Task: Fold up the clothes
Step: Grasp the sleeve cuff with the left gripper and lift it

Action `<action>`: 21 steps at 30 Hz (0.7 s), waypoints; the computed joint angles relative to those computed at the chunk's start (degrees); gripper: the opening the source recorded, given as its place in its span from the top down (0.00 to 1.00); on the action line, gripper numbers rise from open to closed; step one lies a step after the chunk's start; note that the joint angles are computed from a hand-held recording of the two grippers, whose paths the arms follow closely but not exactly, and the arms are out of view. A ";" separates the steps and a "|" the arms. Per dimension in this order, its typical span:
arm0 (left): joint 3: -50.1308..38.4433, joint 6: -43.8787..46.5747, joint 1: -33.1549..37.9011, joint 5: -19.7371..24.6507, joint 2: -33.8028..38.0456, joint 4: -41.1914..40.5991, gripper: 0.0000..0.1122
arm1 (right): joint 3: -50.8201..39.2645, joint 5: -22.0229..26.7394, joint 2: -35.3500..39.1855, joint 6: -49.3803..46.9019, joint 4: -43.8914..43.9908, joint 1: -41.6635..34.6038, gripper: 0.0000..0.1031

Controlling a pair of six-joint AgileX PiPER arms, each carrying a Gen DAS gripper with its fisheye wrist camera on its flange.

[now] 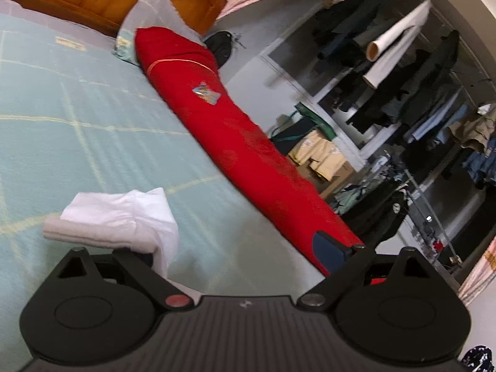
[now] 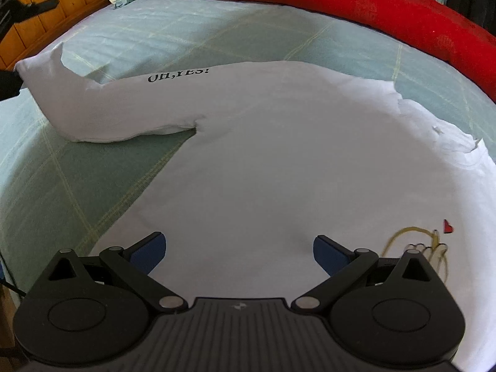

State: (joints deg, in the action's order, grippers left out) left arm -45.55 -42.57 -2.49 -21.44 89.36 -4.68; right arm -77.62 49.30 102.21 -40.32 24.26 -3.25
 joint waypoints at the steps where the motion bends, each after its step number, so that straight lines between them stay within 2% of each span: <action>1: -0.59 1.68 -1.17 0.13 0.12 -2.12 0.16 | -0.14 0.52 -0.09 -1.16 0.61 -0.88 0.00; 8: -5.80 13.61 -9.02 0.32 2.57 -15.98 0.16 | -0.34 3.42 -0.41 -8.43 3.12 -7.60 0.00; 21: -18.57 25.98 -20.14 3.27 10.95 -29.74 0.16 | -2.99 9.27 2.04 -16.26 3.98 -18.63 0.00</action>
State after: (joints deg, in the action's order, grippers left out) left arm -64.12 -16.59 -22.64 -18.17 100.31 -34.42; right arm -80.61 58.58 104.25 -56.57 28.25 -21.88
